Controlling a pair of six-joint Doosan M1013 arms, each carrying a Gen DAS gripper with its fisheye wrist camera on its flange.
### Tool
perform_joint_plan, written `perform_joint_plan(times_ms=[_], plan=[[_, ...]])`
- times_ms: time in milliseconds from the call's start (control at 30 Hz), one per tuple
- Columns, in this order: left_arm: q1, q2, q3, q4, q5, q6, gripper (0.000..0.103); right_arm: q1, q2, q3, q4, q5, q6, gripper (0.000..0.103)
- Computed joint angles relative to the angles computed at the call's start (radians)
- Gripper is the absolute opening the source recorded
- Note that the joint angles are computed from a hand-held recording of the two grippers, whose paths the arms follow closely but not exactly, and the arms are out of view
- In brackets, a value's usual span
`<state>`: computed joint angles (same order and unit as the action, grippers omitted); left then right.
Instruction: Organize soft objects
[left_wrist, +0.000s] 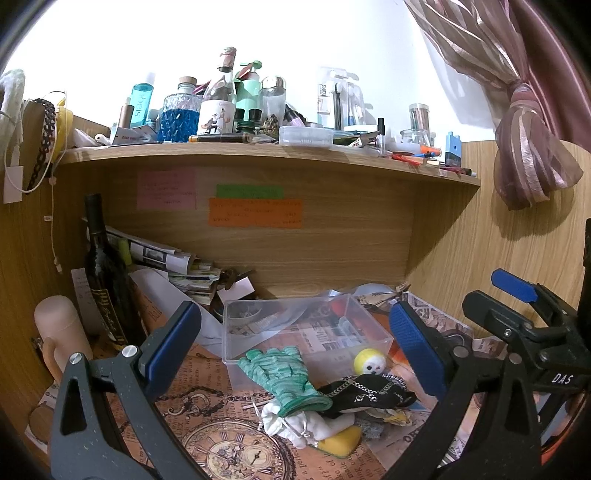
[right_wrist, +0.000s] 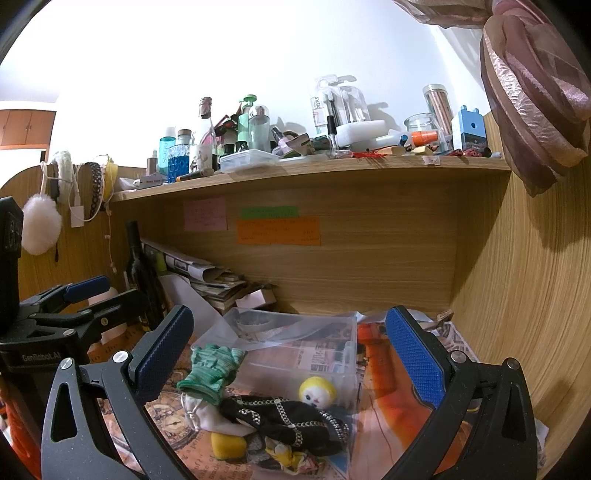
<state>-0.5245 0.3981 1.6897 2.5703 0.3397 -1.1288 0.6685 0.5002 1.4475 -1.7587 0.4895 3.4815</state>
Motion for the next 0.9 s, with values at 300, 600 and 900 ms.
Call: perform_joint_plan(times_ms=[300,600,900], plan=[[-0.002,0.0,0.001,-0.005,0.006,0.009,0.103,-0.001,0.0,0.001,-0.003,0.001,0.006,0.103],[-0.003,0.001,0.001,0.002,0.007,-0.002,0.103,-0.001,-0.001,0.003,-0.01,-0.001,0.011,0.103],[-0.001,0.015,-0.014,-0.026,-0.013,0.028,0.103,-0.006,0.002,-0.003,0.02,-0.013,-0.006,0.103]])
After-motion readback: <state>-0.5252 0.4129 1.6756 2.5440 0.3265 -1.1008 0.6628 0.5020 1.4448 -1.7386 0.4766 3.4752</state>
